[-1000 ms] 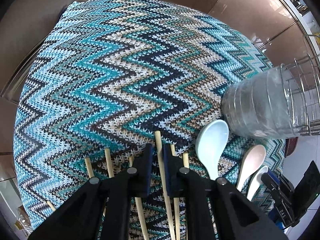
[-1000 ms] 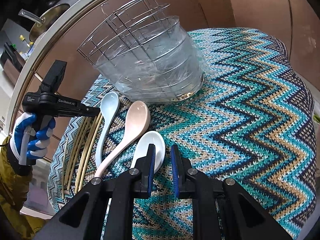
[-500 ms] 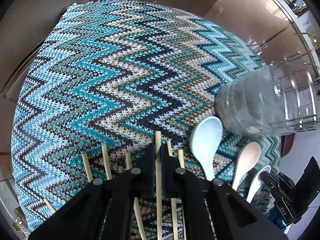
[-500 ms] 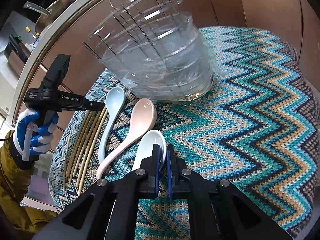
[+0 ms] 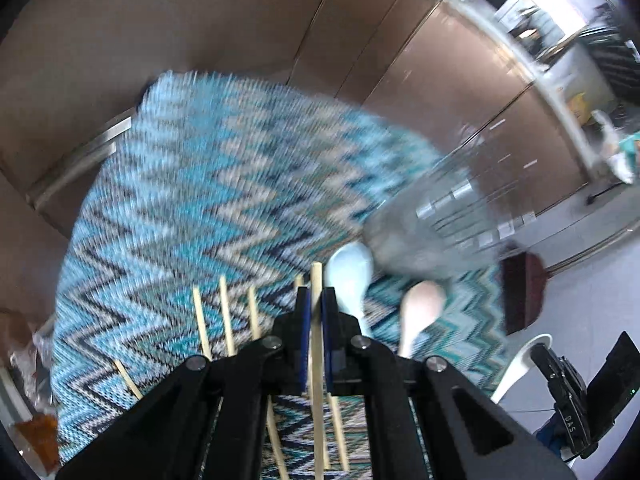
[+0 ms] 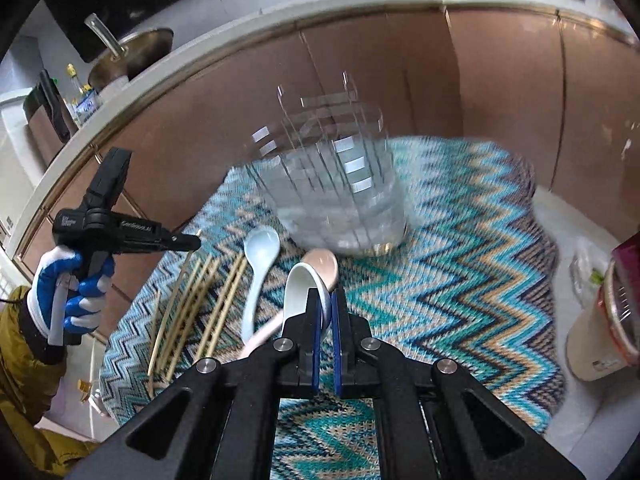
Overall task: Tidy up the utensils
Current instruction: 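Lift the chopstick into the holder and open the left tool while the right tool drops the spoon in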
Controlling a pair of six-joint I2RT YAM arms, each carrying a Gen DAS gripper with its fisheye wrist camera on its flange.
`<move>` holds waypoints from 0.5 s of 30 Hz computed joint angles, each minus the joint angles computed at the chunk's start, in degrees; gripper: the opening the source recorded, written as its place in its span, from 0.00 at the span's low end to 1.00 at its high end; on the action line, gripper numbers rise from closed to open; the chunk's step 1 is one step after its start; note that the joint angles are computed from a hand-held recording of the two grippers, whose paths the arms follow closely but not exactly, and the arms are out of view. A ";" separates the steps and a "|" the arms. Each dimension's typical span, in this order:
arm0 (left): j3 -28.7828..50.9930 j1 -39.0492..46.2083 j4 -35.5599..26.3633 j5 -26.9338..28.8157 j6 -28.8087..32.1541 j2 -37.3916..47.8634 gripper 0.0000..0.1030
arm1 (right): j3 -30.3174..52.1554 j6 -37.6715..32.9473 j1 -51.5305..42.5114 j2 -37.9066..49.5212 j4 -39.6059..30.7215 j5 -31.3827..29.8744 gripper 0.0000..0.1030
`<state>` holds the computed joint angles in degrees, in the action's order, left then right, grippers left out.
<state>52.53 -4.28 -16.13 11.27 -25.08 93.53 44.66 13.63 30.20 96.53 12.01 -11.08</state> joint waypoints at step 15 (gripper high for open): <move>6.30 -10.12 23.31 -20.10 -1.90 -14.79 0.04 | 10.08 -4.15 7.99 -6.14 4.40 28.01 0.05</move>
<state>58.83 -14.39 7.18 -8.83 -26.99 78.75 54.74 9.48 38.19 90.39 16.41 16.93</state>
